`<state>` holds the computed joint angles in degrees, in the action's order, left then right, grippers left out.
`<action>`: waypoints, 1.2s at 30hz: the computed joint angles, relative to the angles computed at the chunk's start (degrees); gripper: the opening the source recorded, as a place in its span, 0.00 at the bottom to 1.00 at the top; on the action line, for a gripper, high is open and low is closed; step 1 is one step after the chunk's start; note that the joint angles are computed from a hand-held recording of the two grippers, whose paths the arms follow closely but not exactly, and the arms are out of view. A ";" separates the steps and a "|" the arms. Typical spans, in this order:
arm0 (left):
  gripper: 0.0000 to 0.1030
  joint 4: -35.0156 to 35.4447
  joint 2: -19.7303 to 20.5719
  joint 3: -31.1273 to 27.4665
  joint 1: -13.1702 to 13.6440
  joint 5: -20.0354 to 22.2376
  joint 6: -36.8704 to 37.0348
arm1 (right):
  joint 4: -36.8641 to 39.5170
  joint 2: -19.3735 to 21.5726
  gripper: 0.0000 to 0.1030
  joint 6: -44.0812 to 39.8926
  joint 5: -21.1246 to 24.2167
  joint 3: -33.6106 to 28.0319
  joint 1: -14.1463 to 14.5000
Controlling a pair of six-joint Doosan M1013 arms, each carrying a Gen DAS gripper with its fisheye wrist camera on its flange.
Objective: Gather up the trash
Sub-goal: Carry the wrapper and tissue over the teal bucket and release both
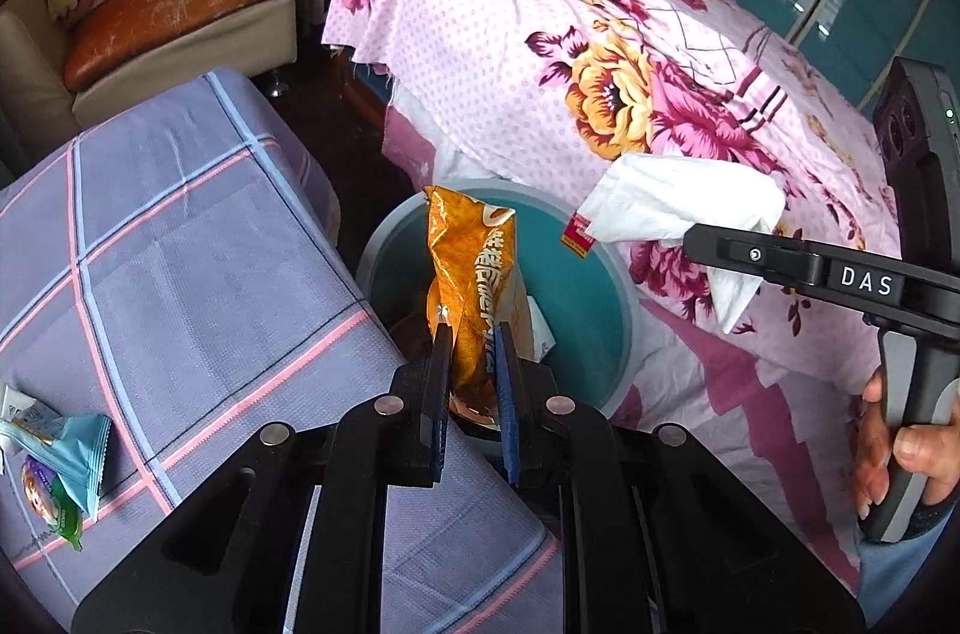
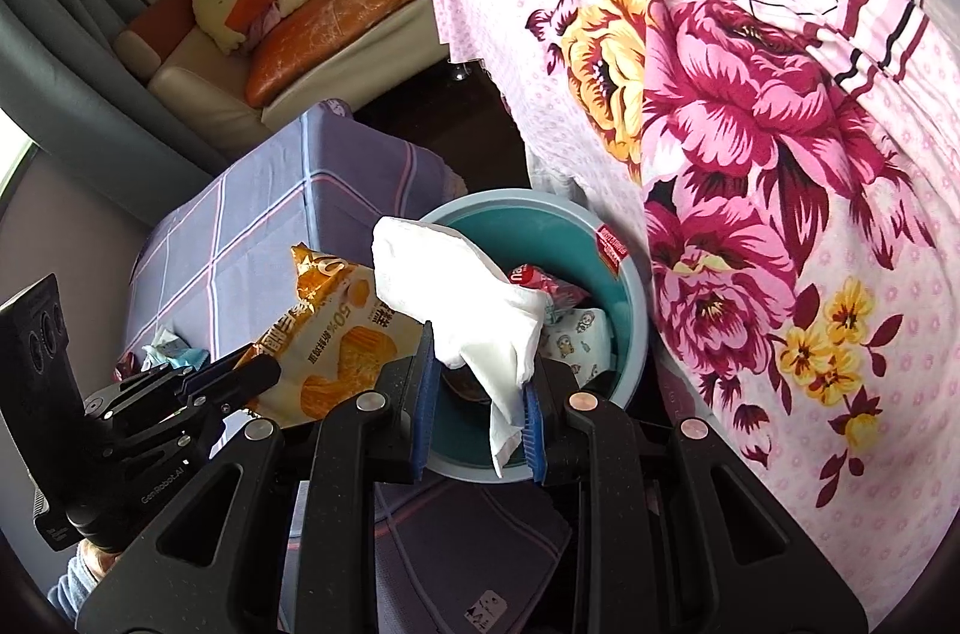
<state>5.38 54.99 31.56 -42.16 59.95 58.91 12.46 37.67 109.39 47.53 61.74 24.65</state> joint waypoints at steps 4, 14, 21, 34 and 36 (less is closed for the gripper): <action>0.22 -0.46 1.04 -1.79 0.25 1.25 -0.18 | -0.74 0.16 0.23 0.58 0.50 -0.32 0.15; 0.88 3.92 -2.35 4.07 0.01 -2.52 -4.35 | -1.77 1.26 0.23 1.10 2.27 -2.14 0.43; 0.92 3.40 -5.39 9.55 0.40 -4.49 -6.03 | -2.38 2.62 0.23 0.52 4.45 -4.52 1.13; 0.92 2.44 -10.50 18.82 1.34 -9.19 -9.35 | -7.83 4.86 0.80 2.04 9.02 -9.10 3.67; 0.93 2.39 -11.24 20.10 1.42 -9.78 -9.98 | -8.35 4.86 0.80 2.44 9.57 -9.28 4.03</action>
<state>7.78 43.75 51.65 -40.74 50.17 48.93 4.11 42.54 111.83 57.10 52.46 28.68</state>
